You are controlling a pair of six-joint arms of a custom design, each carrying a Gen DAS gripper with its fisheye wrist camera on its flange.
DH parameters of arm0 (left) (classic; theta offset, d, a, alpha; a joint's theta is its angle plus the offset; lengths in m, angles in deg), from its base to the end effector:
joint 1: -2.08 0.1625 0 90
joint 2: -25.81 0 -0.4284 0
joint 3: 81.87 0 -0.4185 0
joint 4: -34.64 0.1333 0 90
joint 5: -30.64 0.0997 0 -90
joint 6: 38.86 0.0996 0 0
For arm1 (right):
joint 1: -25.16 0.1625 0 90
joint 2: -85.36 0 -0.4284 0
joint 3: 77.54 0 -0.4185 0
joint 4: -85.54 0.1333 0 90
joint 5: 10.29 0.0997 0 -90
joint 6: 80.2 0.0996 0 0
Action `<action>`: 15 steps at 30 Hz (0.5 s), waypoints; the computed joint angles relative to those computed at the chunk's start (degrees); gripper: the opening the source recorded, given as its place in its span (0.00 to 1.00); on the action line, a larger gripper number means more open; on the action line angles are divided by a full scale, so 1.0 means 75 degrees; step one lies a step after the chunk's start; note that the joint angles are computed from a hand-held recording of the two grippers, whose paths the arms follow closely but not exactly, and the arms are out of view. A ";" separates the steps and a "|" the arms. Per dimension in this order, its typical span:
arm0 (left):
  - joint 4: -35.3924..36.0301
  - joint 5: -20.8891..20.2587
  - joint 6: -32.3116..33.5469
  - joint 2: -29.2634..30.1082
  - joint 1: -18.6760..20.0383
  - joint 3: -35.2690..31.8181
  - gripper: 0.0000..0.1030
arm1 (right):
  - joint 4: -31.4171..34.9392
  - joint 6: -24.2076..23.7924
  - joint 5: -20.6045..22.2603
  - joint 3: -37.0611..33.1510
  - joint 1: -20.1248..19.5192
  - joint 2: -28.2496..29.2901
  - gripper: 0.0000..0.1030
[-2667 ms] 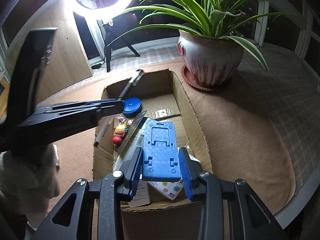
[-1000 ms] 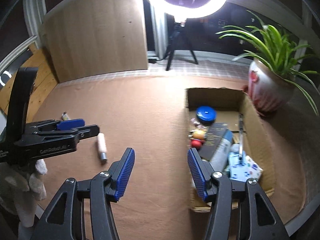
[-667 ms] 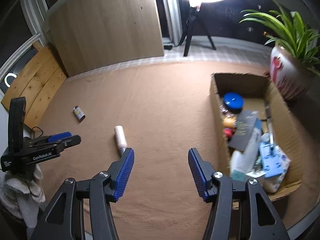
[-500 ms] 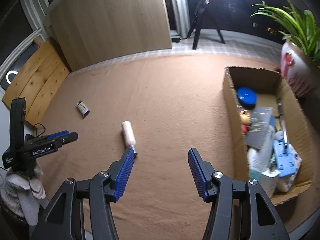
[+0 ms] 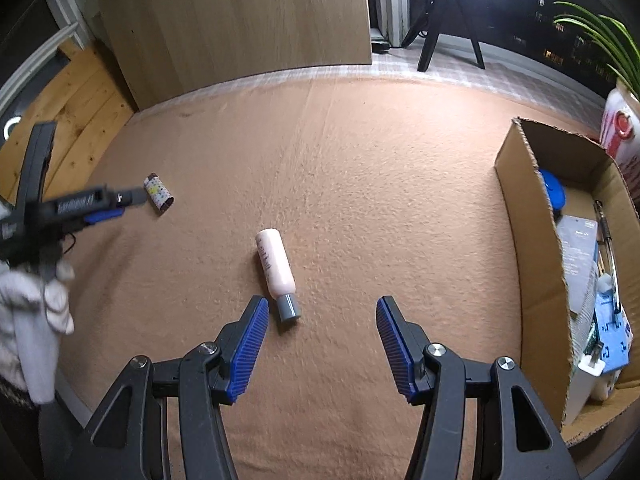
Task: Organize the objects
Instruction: 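Reach the left tool to the patterned lighter and grasp it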
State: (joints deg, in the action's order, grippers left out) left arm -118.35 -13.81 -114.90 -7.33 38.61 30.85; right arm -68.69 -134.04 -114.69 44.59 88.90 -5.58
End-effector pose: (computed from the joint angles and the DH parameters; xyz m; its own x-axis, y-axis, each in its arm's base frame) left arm -0.2882 -0.4678 -0.1102 -0.8084 -0.3886 -0.4421 -0.0598 0.8015 -0.5951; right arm -0.1182 -0.4849 0.3476 -0.7766 -0.2824 0.5632 -0.4340 0.8877 -0.1534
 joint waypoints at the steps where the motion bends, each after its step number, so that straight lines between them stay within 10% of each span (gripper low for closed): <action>1: 0.0095 0.0026 -0.0050 -0.0005 0.0114 -0.0079 0.66 | -0.0060 0.0002 -0.0060 -0.0008 0.0037 0.0068 0.51; 15: 0.1102 0.0269 0.0228 0.0421 0.0770 -0.1104 0.52 | -0.0697 -0.0076 -0.0734 -0.0210 0.0421 0.0997 0.51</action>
State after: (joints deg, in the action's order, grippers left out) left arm -110.08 -11.79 -113.19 -4.17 44.38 22.57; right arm -73.92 -134.61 -120.19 43.01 92.06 1.90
